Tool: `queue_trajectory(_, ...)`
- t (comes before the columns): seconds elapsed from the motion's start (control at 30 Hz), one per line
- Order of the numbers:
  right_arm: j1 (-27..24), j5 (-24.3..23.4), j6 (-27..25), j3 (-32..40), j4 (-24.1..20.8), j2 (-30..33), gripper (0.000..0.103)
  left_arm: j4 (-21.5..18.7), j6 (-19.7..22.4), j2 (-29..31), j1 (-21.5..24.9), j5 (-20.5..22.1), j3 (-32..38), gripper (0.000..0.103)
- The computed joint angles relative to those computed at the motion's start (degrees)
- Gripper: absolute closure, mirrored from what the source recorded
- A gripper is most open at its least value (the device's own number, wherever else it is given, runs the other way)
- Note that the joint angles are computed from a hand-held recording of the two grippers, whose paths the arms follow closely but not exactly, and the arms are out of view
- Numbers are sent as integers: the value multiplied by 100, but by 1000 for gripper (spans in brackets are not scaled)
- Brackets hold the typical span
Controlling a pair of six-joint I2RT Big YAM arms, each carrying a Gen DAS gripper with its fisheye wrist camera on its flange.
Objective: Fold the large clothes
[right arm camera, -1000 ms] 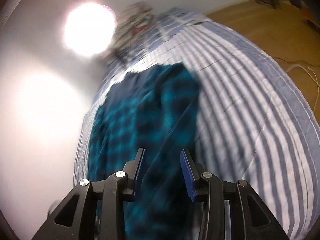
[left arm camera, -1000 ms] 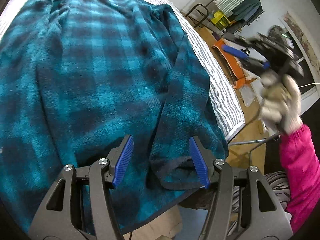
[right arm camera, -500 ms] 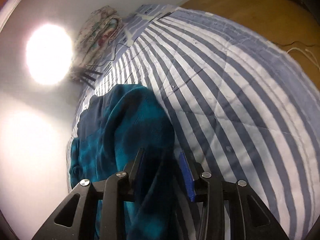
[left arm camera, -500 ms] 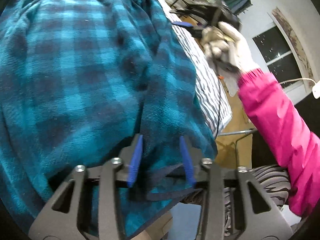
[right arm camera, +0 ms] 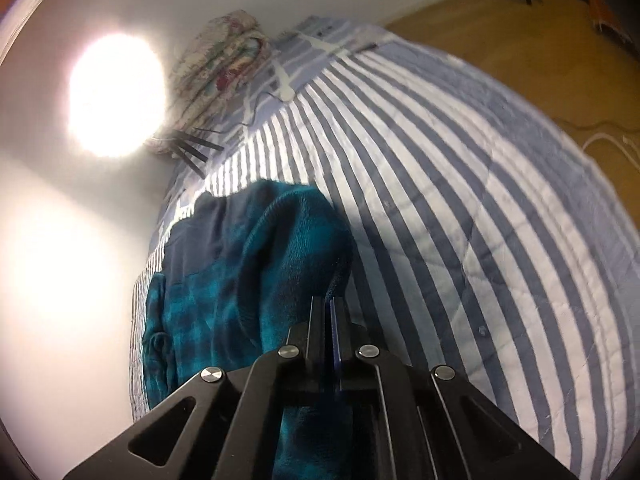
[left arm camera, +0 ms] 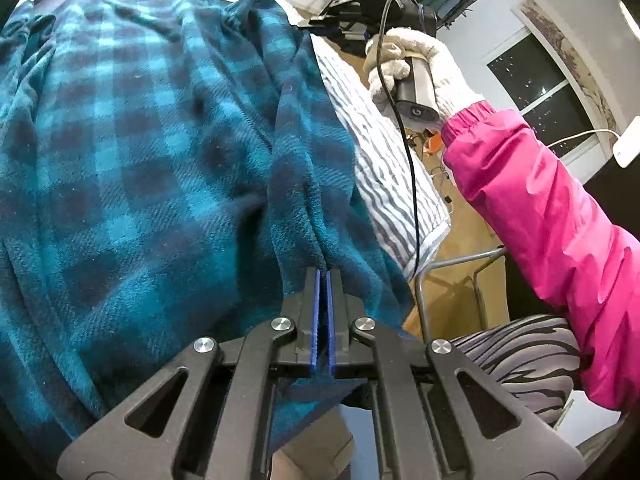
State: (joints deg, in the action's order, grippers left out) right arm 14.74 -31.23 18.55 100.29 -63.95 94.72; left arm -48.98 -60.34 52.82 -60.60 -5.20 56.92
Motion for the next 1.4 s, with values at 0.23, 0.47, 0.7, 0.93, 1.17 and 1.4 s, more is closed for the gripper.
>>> queue_trajectory(0.23,431,599,-130,580,-85,-62,103,51,-24,-95,-50,-140,-45,103)
queue_trajectory(0.47,1351,1194,-879,1580,-522,416,103,267,-322,-319,-66,-69,-408,103)
queue_trajectory(0.7,2135,1881,-1525,1913,-739,1159,103,374,-723,-562,-65,-11,-773,103)
queue_trajectory(0.93,2205,1865,-1576,1743,-959,1400,89,360,-984,-596,1,187,-1024,103)
queue_trajectory(1.17,1616,1033,-1449,1065,-967,2,77,9,-892,-596,-156,-94,-872,97)
queue_trajectory(1.4,785,259,-1661,-532,-1623,-1872,70,-157,-1350,-1090,-418,-563,-1009,62)
